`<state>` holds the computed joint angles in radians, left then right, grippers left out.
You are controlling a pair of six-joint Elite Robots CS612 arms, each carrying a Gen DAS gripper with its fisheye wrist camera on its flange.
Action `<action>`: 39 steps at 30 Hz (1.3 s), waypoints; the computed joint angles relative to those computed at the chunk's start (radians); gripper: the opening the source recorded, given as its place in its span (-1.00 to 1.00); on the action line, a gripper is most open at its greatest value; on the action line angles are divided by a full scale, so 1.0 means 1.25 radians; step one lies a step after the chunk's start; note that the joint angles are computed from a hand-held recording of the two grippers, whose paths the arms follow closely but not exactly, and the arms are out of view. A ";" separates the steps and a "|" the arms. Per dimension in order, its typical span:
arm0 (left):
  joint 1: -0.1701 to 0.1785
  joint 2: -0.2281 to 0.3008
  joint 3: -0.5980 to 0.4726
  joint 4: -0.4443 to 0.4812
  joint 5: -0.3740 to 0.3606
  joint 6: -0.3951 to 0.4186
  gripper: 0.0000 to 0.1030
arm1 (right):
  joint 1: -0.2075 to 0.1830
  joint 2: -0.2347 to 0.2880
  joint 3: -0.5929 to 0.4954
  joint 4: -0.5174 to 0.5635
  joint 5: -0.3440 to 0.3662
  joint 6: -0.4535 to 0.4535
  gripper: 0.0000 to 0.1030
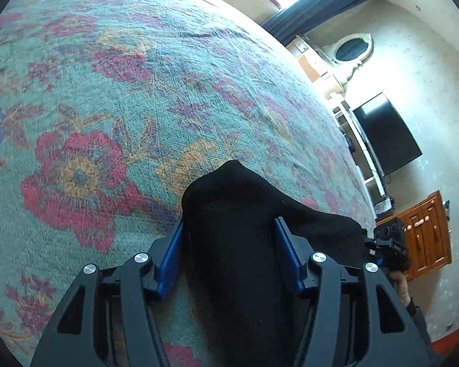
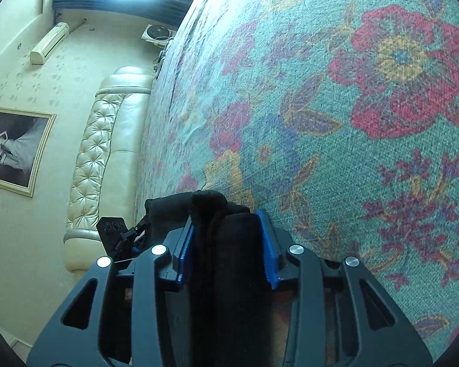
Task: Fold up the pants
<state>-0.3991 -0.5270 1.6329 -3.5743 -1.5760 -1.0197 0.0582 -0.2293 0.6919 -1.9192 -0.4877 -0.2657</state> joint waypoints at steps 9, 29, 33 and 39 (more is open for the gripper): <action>-0.077 -0.074 0.124 0.008 0.181 -0.015 0.59 | -0.020 -0.117 0.225 -0.136 -0.060 -0.066 0.20; -0.199 -0.140 0.204 0.195 0.351 -0.214 0.67 | -0.031 -0.246 0.574 -0.659 -0.150 0.154 0.65; -0.224 -0.159 0.214 0.239 0.392 -0.208 0.67 | -0.028 -0.263 0.627 -0.754 -0.185 0.213 0.72; -0.260 -0.175 0.203 0.349 0.451 -0.183 0.67 | -0.003 -0.298 0.690 -0.838 -0.313 0.187 0.72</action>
<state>-0.7236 -0.7459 1.8866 -3.1384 -1.0127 -1.2487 0.0545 -0.6024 1.5548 -2.9668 -0.8784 -0.0323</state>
